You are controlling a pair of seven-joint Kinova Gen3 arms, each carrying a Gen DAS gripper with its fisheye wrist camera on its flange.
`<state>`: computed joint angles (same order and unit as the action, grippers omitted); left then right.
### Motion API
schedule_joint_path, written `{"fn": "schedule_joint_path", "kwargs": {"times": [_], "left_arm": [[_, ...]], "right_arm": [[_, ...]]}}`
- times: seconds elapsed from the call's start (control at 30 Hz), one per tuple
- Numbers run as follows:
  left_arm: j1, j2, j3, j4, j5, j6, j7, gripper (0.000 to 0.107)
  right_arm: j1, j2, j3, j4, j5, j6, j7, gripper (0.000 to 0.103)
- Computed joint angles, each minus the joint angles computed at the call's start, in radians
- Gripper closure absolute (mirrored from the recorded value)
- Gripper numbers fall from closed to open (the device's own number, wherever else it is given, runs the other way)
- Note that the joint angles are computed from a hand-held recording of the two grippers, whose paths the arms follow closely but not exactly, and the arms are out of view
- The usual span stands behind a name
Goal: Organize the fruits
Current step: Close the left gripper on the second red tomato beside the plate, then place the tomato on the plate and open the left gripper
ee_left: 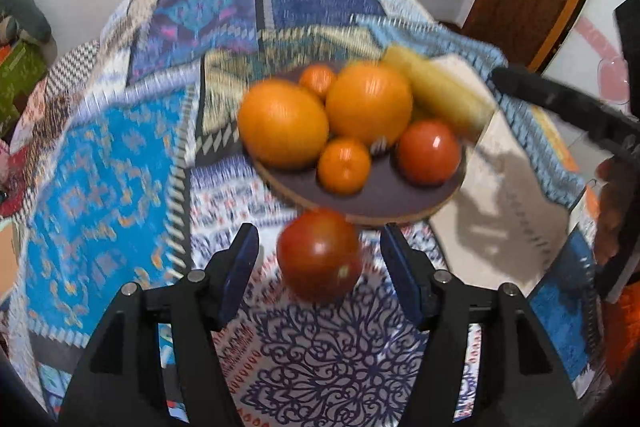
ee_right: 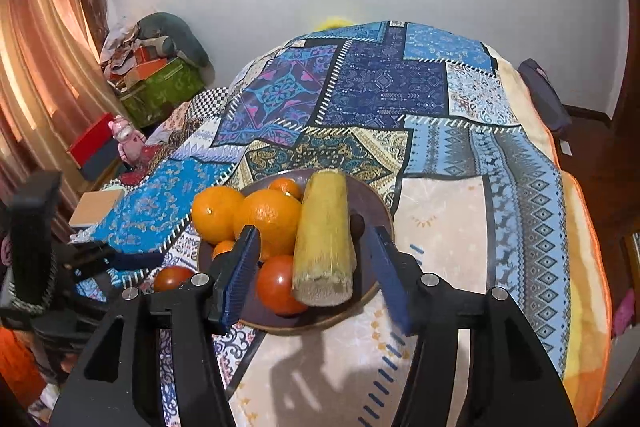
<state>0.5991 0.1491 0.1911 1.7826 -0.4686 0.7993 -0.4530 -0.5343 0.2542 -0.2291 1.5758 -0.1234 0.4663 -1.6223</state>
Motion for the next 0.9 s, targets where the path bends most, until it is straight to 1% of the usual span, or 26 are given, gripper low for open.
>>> {"fn": "schedule_joint_path", "kwargs": {"times": [0.03, 0.07, 0.1, 0.13, 0.27, 0.4, 0.53, 0.63, 0.73, 0.83, 0.9], "left_arm": [[-0.004, 0.004, 0.000, 0.005, 0.011, -0.011, -0.001, 0.045], [-0.024, 0.007, 0.010, 0.015, 0.038, -0.034, -0.019, 0.052], [-0.025, 0.010, 0.009, 0.018, 0.048, -0.041, -0.026, 0.061], [-0.008, 0.014, -0.006, 0.016, 0.043, -0.035, -0.021, 0.062], [-0.012, -0.012, -0.003, 0.029, 0.051, -0.062, -0.025, 0.062], [0.014, -0.026, 0.005, 0.004, -0.026, -0.042, 0.033, 0.062], [0.012, 0.007, 0.008, -0.051, -0.043, -0.051, 0.020, 0.062], [0.021, 0.055, -0.006, -0.096, -0.038, -0.049, 0.004, 0.062], [0.042, 0.084, -0.031, -0.117, -0.039, -0.036, 0.025, 0.062], [0.058, 0.073, -0.053, -0.096, -0.055, -0.067, 0.062, 0.059], [0.071, 0.065, -0.058, -0.093, -0.079, -0.066, 0.088, 0.055]], "right_arm": [[0.000, 0.000, 0.000, 0.001, 0.001, 0.003, 0.001, 0.050], [-0.003, -0.002, 0.001, 0.004, 0.004, 0.003, -0.001, 0.050], [-0.005, -0.003, 0.003, 0.006, 0.007, 0.003, -0.003, 0.050], [-0.008, -0.005, 0.005, 0.009, 0.012, 0.002, -0.006, 0.050], [-0.009, -0.010, 0.007, 0.020, 0.018, -0.005, -0.014, 0.050], [0.003, -0.009, 0.000, 0.026, 0.002, -0.017, -0.008, 0.050], [0.003, -0.014, -0.001, 0.036, 0.000, -0.028, -0.010, 0.050], [0.003, -0.019, -0.003, 0.042, 0.001, -0.028, -0.005, 0.050], [-0.009, -0.026, 0.007, 0.048, 0.023, -0.030, -0.015, 0.050], [0.000, -0.029, -0.001, 0.052, 0.017, -0.030, -0.002, 0.050], [-0.001, -0.030, 0.000, 0.054, 0.018, -0.031, -0.002, 0.050]]}}
